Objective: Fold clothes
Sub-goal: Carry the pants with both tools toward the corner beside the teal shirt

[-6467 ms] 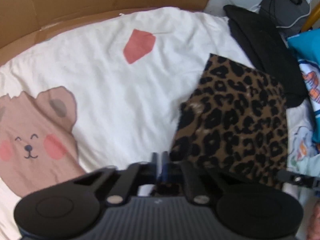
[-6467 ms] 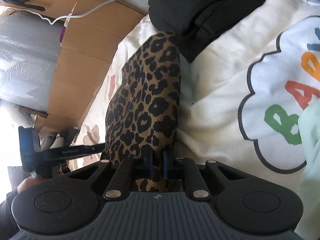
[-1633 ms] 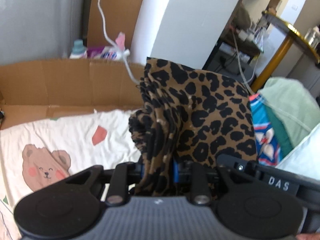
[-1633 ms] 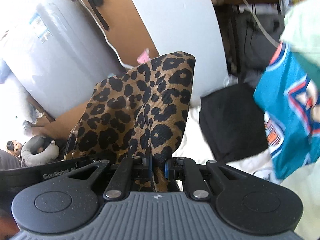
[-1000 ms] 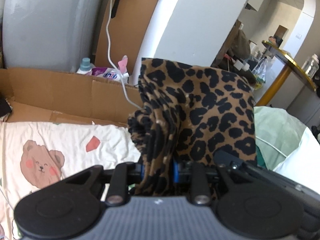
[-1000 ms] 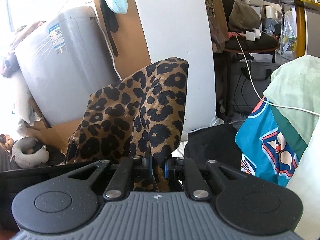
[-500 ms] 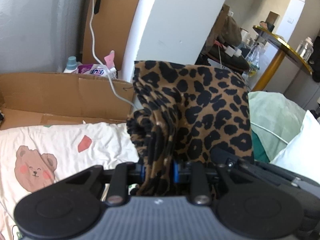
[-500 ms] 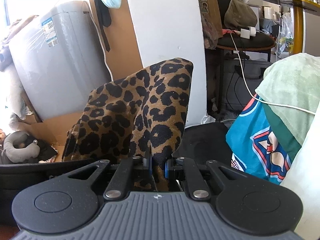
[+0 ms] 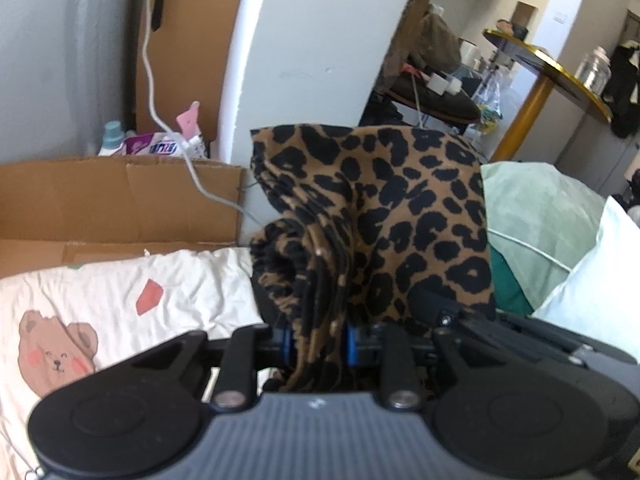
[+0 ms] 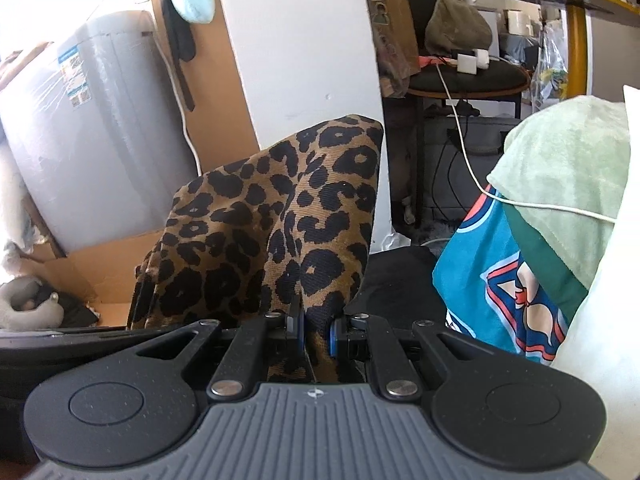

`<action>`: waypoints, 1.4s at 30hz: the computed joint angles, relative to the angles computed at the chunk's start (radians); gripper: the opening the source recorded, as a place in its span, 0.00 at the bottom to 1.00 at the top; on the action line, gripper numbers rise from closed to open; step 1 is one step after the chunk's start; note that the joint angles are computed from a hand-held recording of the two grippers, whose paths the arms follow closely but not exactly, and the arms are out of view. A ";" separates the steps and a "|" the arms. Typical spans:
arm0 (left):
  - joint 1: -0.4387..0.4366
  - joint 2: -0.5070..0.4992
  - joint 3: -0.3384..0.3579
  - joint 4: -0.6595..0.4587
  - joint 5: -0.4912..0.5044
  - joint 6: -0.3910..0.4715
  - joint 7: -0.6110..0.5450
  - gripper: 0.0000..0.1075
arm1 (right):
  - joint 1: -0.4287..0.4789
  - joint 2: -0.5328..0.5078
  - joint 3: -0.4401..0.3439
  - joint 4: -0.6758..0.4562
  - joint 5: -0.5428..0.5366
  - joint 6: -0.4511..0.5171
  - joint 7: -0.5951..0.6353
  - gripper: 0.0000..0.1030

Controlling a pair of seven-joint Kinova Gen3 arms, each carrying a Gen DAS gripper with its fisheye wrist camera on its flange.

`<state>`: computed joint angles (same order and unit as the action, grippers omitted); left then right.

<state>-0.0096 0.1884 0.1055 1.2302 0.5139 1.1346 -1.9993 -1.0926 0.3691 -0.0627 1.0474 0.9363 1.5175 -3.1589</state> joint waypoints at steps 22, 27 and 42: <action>0.040 0.131 0.041 -0.106 -0.011 0.001 -0.001 0.23 | 0.165 -0.105 -0.048 0.303 0.058 -0.209 -0.166 0.10; 0.075 0.180 0.050 -0.121 -0.051 -0.043 0.040 0.23 | 0.229 -0.102 -0.049 0.380 0.071 -0.303 -0.158 0.10; 0.014 0.314 0.167 0.090 0.156 -0.355 -0.166 0.23 | 0.315 -0.007 0.007 0.529 0.137 -0.440 -0.290 0.10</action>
